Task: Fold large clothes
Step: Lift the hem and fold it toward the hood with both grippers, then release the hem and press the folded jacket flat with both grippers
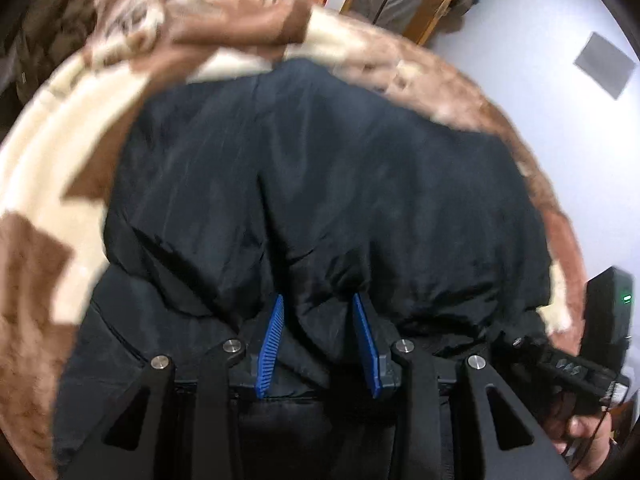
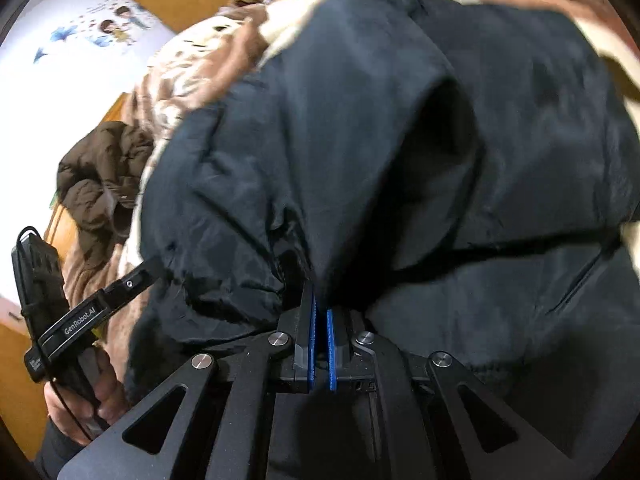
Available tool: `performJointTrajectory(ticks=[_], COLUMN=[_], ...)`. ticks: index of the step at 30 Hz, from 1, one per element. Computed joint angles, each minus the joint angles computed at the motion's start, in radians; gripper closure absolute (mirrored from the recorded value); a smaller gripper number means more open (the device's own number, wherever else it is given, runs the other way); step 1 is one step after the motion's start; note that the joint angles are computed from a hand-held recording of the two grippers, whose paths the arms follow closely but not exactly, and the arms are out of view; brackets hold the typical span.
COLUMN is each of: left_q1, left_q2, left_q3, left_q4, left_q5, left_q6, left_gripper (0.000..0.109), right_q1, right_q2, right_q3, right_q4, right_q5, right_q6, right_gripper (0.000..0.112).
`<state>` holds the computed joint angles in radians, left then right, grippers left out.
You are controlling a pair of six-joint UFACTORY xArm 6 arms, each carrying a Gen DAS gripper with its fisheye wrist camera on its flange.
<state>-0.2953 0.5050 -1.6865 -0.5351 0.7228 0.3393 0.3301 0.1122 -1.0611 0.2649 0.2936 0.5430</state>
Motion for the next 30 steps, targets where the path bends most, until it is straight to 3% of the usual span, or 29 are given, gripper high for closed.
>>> performJointTrajectory(ticks=[3,7,11,15,19,21,23,26,28,30], left_q1=[-0.013,-0.008,0.004,0.005,0.016,0.022,0.029,0.017,0.014,0.021], left_q2=[0.004,-0.031,-0.125,-0.091,0.067,0.13,0.15,0.141,0.14,0.121], left_q3=[0.03,0.039,0.115,0.038,-0.158,-0.211,-0.203,-0.165,-0.171,-0.182], left_q4=[0.015,0.039,-0.013,0.02,0.158,0.212,0.178,0.198,0.204,0.208], left_q5=[-0.056,-0.023,-0.06,-0.125,-0.093,-0.065,-0.07,-0.125,-0.113,-0.073], left_q6=[0.015,-0.02,0.061,0.052,-0.107,-0.166,-0.141,-0.121,-0.133,-0.139], left_gripper=[0.071,0.071,0.071,0.071,0.071,0.071,0.07,0.07,0.07,0.07], right_q1=[-0.005,-0.002,0.0,-0.031,-0.071,-0.099,-0.124,-0.136,-0.136,-0.134], right_q2=[0.011,-0.056,-0.164,-0.14,-0.012,0.038,0.05,0.042,0.032,0.015], right_q3=[-0.032,-0.041,-0.016,-0.094,-0.226,-0.246,-0.199,-0.137,-0.127,-0.149], right_q4=[-0.013,-0.213,-0.445,-0.592,-0.648,-0.6,-0.526,-0.546,-0.553,-0.504], right_q5=[0.042,0.132,0.138,0.138,0.217,0.271,0.221,0.149,0.146,0.201], right_q6=[-0.01,0.098,0.206,0.278,0.282,0.262,0.225,0.257,0.258,0.227], right_gripper=[0.105,0.09,0.09,0.09,0.09,0.09,0.09,0.09,0.089,0.089])
